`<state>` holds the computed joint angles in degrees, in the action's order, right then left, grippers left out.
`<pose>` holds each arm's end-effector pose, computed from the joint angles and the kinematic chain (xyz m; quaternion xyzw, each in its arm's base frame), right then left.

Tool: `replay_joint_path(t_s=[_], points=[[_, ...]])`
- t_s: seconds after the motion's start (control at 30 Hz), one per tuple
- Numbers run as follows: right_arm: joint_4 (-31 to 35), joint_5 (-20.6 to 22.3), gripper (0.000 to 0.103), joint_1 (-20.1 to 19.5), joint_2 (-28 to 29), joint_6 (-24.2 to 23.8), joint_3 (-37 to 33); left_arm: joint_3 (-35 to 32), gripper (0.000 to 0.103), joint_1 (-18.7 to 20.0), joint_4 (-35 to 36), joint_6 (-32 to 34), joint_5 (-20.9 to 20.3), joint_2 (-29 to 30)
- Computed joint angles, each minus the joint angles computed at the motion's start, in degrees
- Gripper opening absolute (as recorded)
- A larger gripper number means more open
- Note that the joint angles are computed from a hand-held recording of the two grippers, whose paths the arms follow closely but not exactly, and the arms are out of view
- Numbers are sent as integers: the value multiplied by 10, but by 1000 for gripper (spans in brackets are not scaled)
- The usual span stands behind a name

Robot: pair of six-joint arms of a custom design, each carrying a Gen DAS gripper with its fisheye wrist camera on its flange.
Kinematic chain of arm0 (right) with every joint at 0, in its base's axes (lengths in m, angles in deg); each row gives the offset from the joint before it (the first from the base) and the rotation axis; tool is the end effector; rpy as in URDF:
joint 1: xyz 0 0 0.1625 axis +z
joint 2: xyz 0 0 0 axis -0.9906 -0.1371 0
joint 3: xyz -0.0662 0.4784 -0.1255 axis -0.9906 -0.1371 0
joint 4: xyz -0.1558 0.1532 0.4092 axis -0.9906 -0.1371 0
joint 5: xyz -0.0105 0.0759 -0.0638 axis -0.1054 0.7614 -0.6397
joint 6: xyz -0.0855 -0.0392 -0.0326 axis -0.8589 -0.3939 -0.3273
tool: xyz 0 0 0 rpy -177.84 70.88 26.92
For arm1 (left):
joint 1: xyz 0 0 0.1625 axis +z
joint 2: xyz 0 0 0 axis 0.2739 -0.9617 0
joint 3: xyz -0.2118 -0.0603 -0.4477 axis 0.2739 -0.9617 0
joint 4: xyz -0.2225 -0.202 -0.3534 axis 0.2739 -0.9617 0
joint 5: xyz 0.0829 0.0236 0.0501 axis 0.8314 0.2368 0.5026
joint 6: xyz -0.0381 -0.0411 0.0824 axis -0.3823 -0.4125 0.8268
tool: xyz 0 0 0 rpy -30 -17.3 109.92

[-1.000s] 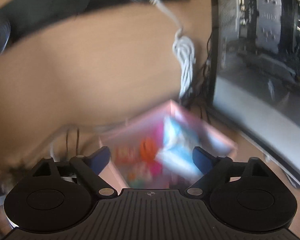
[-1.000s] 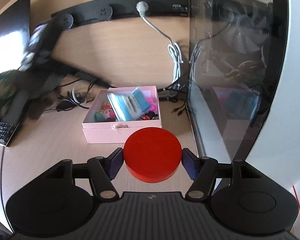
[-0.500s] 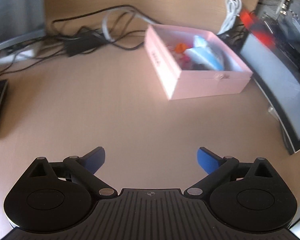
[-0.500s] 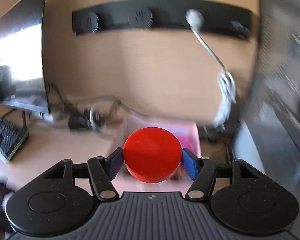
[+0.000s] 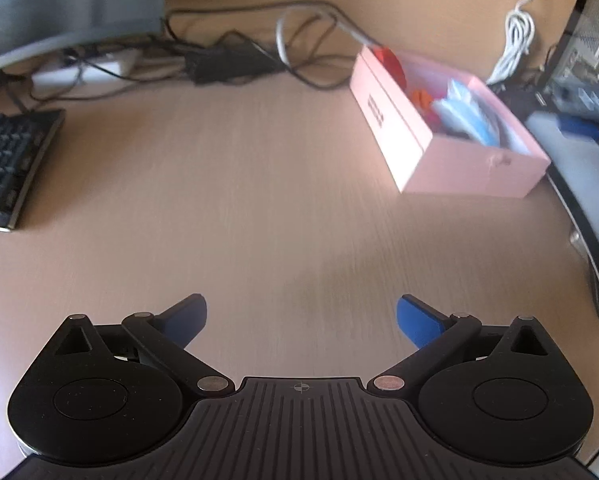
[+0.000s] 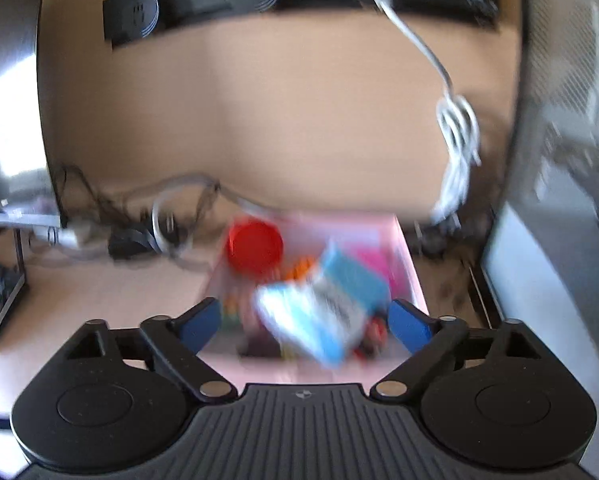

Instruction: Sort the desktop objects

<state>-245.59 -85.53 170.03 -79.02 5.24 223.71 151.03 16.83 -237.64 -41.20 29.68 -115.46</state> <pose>0.0819 -0.4434 0.2211 0.1749 -0.8338 0.4165 0.3174 -0.2354 -0.3959 0.0279 0.1142 0.9092 -0.2706 0.2949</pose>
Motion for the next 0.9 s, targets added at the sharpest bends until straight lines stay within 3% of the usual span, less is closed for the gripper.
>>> replay_joint_path(t_s=[0.3,0.37,0.47,0.53,0.73,0.83,0.9], points=[[-90,-29,103,-80,32,-4,130,-16,103,-21,2,16,36,67],[-105,-38,103,-93,46,-3,142,-19,103,-23,-3,15,36,77],[-177,-33,103,-102,84,-37,152,-19,103,-28,-29,15,50,98],[-154,-29,103,-104,72,-29,150,-21,103,-32,-51,29,63,115],[-134,-21,103,-108,63,-28,132,-28,103,-31,-218,123,101,188],[-124,-19,103,-107,62,-27,116,-44,103,-19,-327,203,117,231],[-123,-24,103,-105,66,-20,101,-56,103,-10,-337,217,119,235]])
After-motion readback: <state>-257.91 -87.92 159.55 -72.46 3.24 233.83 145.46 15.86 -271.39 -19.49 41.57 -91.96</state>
